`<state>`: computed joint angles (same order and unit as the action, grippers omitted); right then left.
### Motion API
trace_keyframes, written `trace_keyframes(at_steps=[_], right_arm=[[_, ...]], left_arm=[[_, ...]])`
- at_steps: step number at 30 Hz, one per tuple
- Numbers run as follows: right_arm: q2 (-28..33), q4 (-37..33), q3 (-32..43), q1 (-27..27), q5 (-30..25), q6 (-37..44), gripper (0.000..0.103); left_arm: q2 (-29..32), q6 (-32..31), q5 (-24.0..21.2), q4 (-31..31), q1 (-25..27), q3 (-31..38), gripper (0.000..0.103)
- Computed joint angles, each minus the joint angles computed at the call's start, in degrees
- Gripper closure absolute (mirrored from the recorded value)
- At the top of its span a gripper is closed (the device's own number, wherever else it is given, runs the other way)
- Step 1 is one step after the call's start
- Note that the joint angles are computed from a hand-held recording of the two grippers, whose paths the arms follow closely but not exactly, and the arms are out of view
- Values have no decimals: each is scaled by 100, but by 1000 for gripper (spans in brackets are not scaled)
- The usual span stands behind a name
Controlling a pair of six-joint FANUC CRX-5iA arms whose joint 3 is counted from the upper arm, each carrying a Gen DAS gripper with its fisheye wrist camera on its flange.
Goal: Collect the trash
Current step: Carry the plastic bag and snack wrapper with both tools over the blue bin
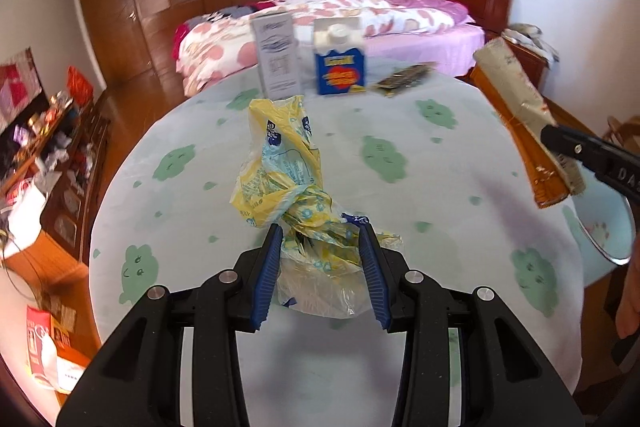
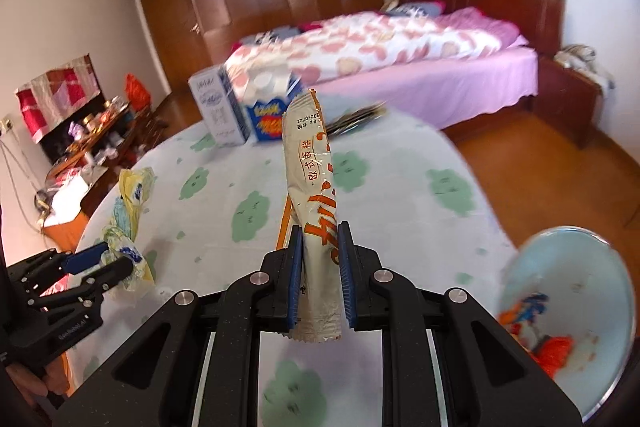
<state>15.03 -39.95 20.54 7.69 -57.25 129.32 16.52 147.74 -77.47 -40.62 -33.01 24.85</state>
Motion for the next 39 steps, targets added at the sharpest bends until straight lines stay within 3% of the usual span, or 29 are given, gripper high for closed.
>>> trace_keyframes(at_steps=[4,16,39], right_arm=[[-252,-56,-281,-174,172,204,85],[-441,-474,-338,-834,-52,603,85],[-844,-586,-672,-1450,55,782,85]], left_arm=[[159,-132,-209,-148,-223,270,63],[480,-475,-581,-441,-693,862,63],[884,-802,-707,-625,-1096,1600,63]])
